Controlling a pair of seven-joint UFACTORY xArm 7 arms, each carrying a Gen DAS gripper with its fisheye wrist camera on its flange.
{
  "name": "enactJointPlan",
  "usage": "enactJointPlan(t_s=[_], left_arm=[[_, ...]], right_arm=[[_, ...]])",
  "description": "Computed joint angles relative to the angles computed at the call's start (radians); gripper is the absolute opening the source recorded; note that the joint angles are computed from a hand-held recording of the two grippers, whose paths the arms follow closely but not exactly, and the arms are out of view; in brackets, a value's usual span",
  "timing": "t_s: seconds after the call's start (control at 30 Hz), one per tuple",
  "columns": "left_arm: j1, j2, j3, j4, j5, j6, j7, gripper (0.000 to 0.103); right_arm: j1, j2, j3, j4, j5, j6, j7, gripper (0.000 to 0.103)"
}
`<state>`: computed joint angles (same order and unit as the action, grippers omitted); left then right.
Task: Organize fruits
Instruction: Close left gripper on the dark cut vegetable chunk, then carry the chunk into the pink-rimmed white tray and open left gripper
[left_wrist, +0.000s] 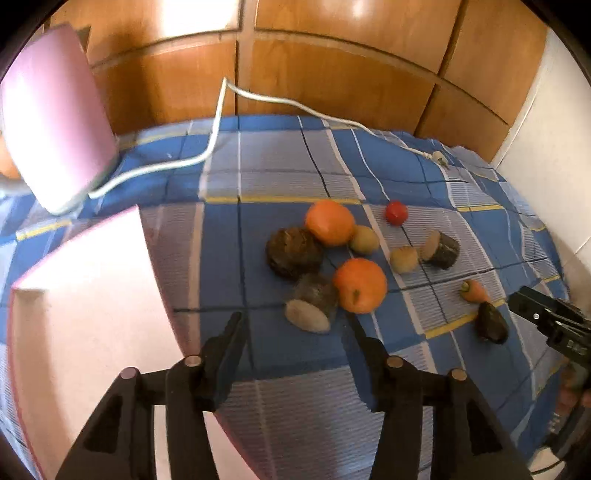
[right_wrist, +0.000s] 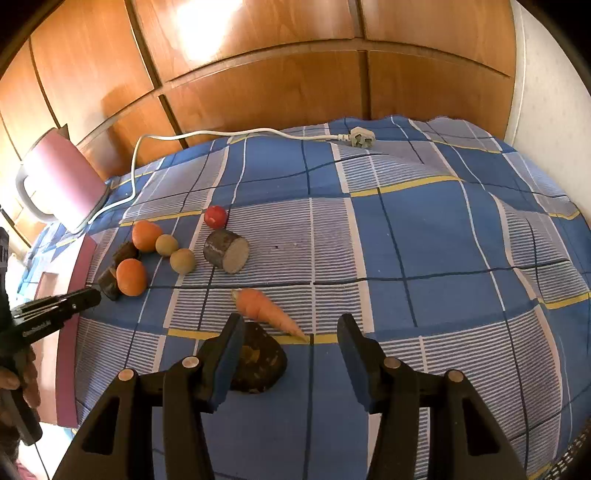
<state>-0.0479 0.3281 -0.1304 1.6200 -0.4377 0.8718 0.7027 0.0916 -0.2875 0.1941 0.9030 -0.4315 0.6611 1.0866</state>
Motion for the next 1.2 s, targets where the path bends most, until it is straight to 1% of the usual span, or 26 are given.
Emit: enactJointPlan(t_s=[0.07,0.17,0.33,0.4,0.43,0.47,0.53,0.67,0.73,0.8,0.9,1.0,1.07,1.1,1.13,1.2], left_arm=[[0.007,0.023,-0.009,0.043,-0.006,0.057,0.023,0.055],[-0.018,0.031,-0.005,0.046,0.044,0.03,0.042,0.055],[-0.037,0.107,-0.006,0.141,0.117,0.11,0.073,0.054],[-0.038,0.139,-0.008,0.178,0.128,0.145,0.078,0.043],[-0.032,0.138,-0.015,0.176,0.113,0.144,0.088,0.033],[-0.027,0.139,-0.02,0.179,0.1,0.148,0.091,0.032],[-0.02,0.134,-0.024,0.173,0.081,0.155,0.094,0.031],[-0.004,0.09,-0.024,0.107,0.05,0.136,0.136,0.031],[0.016,0.077,-0.024,0.098,0.004,0.151,0.139,0.031],[0.045,0.062,-0.028,0.095,-0.064,0.174,0.143,0.031],[0.085,0.037,-0.022,0.09,-0.157,0.203,0.141,0.031],[0.121,0.028,-0.011,0.103,-0.248,0.236,0.112,0.031],[0.135,0.02,0.002,0.106,-0.28,0.219,0.09,0.031],[0.138,0.013,0.01,0.101,-0.289,0.189,0.081,0.031],[0.137,0.015,0.02,0.106,-0.283,0.155,0.064,0.032],[0.136,0.035,0.039,0.131,-0.252,0.11,-0.001,0.032]], right_arm=[[0.001,0.001,0.001,0.001,0.002,0.001,0.002,0.053],[0.003,0.002,0.002,0.002,-0.001,0.004,0.001,0.053],[0.003,0.001,0.001,0.003,-0.006,0.004,0.001,0.053],[0.002,0.001,-0.001,0.004,-0.006,0.004,-0.002,0.053],[0.001,0.002,-0.003,0.005,-0.005,0.003,-0.005,0.053],[0.001,0.004,-0.005,0.006,-0.003,0.004,-0.009,0.053],[0.001,0.005,-0.01,0.006,0.007,0.002,-0.015,0.053],[0.002,0.014,-0.028,0.002,0.042,-0.019,-0.041,0.053],[0.004,0.025,-0.036,0.005,0.061,-0.037,-0.068,0.053],[0.01,0.05,-0.042,0.024,0.079,-0.041,-0.109,0.053],[0.026,0.09,-0.059,0.053,0.129,-0.052,-0.189,0.053],[0.036,0.149,-0.059,0.113,0.124,-0.019,-0.254,0.053],[0.049,0.186,-0.068,0.148,0.15,0.002,-0.314,0.053],[0.054,0.212,-0.067,0.177,0.14,0.039,-0.329,0.053],[0.06,0.227,-0.069,0.191,0.134,0.06,-0.336,0.051],[0.068,0.241,-0.079,0.196,0.149,0.047,-0.362,0.047]])
